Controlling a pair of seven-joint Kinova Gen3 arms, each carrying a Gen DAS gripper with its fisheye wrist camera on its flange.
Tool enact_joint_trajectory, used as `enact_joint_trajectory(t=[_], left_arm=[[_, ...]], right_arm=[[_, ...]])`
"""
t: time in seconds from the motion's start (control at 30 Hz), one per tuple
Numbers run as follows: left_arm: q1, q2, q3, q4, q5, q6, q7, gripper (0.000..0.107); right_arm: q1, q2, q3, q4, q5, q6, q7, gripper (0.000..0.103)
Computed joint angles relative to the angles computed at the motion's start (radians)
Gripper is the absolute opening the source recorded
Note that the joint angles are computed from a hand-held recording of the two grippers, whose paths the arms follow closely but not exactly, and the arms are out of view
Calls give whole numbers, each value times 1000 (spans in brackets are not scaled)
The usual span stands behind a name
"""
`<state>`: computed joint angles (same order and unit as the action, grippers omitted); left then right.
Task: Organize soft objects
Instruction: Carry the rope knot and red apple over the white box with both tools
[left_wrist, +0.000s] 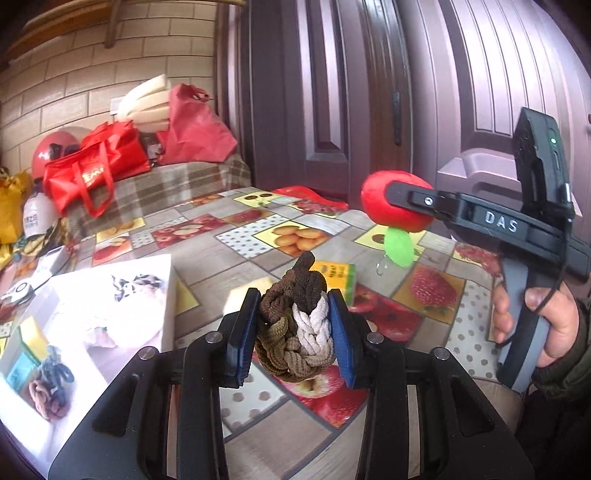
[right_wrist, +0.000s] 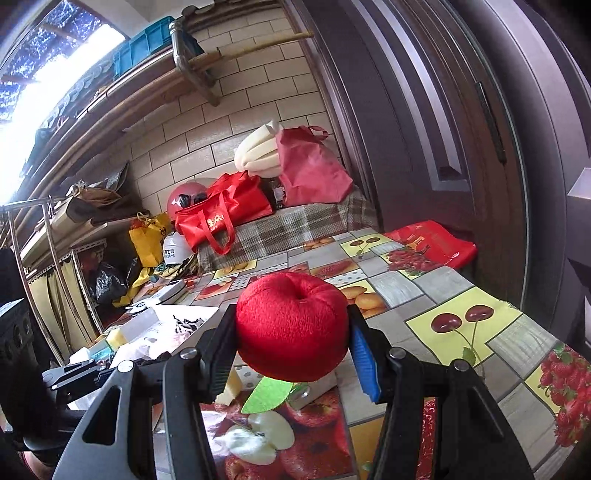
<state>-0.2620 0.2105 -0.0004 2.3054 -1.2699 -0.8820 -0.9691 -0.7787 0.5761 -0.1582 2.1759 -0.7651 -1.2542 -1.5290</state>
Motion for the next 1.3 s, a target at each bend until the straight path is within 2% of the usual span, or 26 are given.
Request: enact_joint_trajectory(t=[0.47,0.67,1.3], left_arm=[[-69,5,-33,28,31,-63,-32,36],[-111,20,-49,18,25,-83,-12,36],[-256,70,-96,-32,60,-79,32,36]], right_arm=[[-57,28,-6,-65,-29,2,147,56],[-66,36,-10,-86,-30,9,189,56],[-81,56,-5,-206,21,149,354,56]])
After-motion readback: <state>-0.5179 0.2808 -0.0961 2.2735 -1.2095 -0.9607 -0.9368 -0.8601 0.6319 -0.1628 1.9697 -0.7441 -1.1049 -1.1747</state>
